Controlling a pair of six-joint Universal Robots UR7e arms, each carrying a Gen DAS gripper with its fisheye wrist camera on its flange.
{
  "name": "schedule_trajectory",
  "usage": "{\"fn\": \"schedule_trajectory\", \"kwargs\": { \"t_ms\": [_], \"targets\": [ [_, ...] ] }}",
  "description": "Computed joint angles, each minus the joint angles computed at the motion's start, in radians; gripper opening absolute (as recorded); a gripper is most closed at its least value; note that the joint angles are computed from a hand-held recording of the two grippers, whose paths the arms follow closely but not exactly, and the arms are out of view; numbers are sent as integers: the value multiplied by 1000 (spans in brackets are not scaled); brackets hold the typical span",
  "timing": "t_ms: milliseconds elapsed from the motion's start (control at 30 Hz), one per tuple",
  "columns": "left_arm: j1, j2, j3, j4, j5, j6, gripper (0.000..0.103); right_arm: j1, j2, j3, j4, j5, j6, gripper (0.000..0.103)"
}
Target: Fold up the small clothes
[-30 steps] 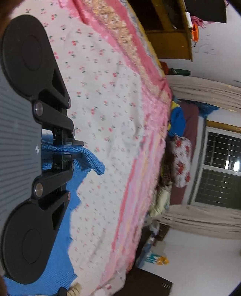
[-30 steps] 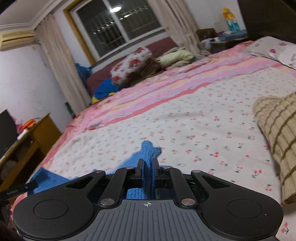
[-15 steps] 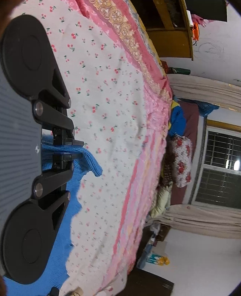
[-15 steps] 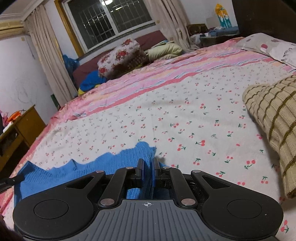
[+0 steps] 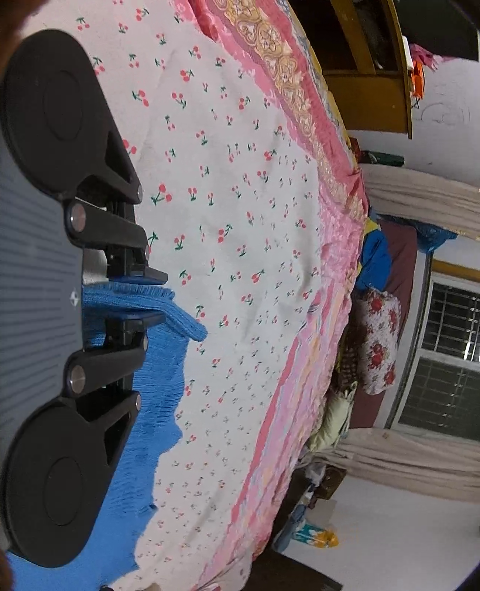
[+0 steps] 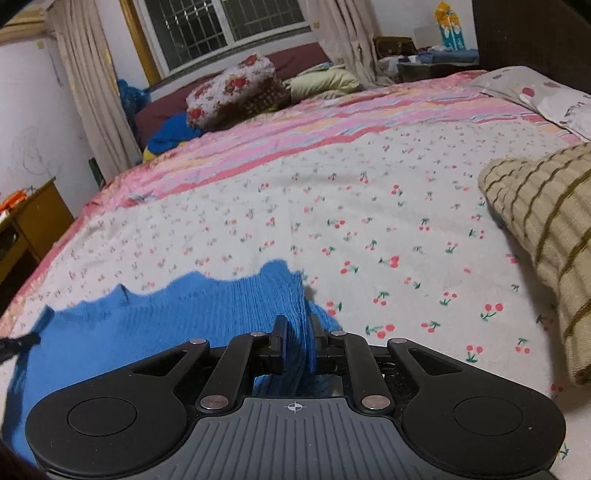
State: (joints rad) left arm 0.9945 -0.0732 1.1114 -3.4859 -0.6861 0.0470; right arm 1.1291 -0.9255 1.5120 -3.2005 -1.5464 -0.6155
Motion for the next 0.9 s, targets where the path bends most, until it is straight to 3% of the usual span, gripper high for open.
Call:
{"fn": "schedule_trajectory", "kwargs": {
  "t_ms": [167,400,533,733,900],
  "targets": [
    [-24,-13,30,-68,43,12,22,5,-18,34,-91,21,-20,14],
    [-64,-73,171,-76,28,-73,23,4,-57,94,-4,81,-86,14],
    [-89,-91,239,-17,2,-144,23,6,-57,109,28,70,-122,14],
    [-90,-69,216,123,2,-191,24,7,-42,105,25,19,-144,11],
    [-83,-70,217,126,-9,-180,27,6,-31,102,9,13,-155,11]
  ]
}}
